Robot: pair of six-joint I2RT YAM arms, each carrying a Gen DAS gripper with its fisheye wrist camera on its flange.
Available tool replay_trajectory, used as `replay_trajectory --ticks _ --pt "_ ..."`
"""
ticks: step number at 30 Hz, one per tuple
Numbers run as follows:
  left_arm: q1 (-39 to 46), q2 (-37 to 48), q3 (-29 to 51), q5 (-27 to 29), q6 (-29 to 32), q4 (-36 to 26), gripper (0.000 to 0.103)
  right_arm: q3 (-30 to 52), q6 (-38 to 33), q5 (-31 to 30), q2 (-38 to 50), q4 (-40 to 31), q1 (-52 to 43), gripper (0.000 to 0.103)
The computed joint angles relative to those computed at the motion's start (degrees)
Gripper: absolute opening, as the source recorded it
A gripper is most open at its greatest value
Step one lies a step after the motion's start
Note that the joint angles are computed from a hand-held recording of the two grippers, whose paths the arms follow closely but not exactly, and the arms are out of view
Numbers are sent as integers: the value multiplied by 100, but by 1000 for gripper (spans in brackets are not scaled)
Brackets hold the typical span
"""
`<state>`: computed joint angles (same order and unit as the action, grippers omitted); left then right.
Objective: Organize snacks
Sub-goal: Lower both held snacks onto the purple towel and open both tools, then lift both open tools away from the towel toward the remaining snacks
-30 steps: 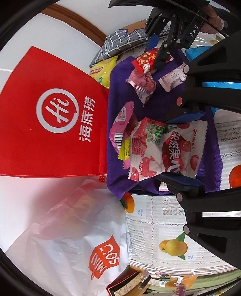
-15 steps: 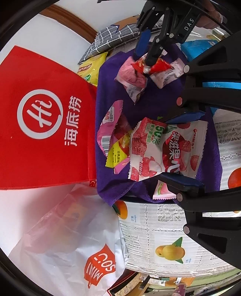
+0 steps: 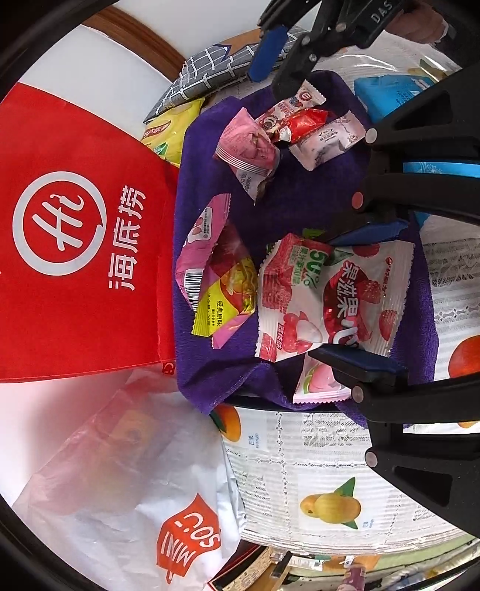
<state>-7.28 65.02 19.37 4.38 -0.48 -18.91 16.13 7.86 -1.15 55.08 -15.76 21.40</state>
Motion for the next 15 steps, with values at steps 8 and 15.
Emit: replay_trajectory --ticks 8,15 --pt "-97 -320 -24 -21 10 -108 59 -30 122 -6 -685 -209 -178 54" --pt "0 -893 1 -10 10 -408 67 20 194 117 -818 -374 -242 54"
